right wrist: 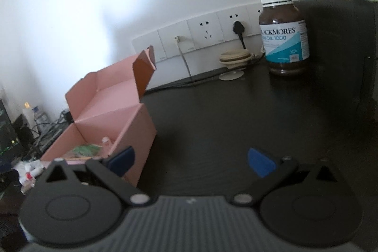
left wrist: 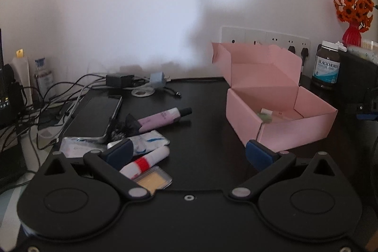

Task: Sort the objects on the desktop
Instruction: 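Withdraw the right tool from the pink box, then grasp the white red-banded tube with the left gripper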

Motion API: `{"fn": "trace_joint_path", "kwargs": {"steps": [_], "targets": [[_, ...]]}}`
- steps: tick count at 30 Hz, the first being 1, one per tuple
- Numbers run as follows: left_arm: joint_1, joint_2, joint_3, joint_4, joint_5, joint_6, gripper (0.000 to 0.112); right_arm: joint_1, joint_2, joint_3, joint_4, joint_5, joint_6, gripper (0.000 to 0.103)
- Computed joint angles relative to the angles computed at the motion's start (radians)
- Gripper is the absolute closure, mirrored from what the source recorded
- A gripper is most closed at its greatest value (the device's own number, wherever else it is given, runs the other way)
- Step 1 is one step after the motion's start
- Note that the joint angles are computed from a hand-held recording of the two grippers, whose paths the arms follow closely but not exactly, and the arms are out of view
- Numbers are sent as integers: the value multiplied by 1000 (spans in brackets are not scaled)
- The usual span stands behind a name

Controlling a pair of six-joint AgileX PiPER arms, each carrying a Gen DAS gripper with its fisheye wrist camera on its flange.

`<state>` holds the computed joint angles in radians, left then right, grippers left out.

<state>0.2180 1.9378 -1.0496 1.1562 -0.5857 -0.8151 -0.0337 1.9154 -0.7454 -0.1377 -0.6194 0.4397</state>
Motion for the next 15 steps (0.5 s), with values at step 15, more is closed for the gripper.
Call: {"fn": "trace_joint_path", "kwargs": {"steps": [15], "targets": [[-2,109,-260,513,115,-396,17,-29,6,11,-115,-52,94,1]]}}
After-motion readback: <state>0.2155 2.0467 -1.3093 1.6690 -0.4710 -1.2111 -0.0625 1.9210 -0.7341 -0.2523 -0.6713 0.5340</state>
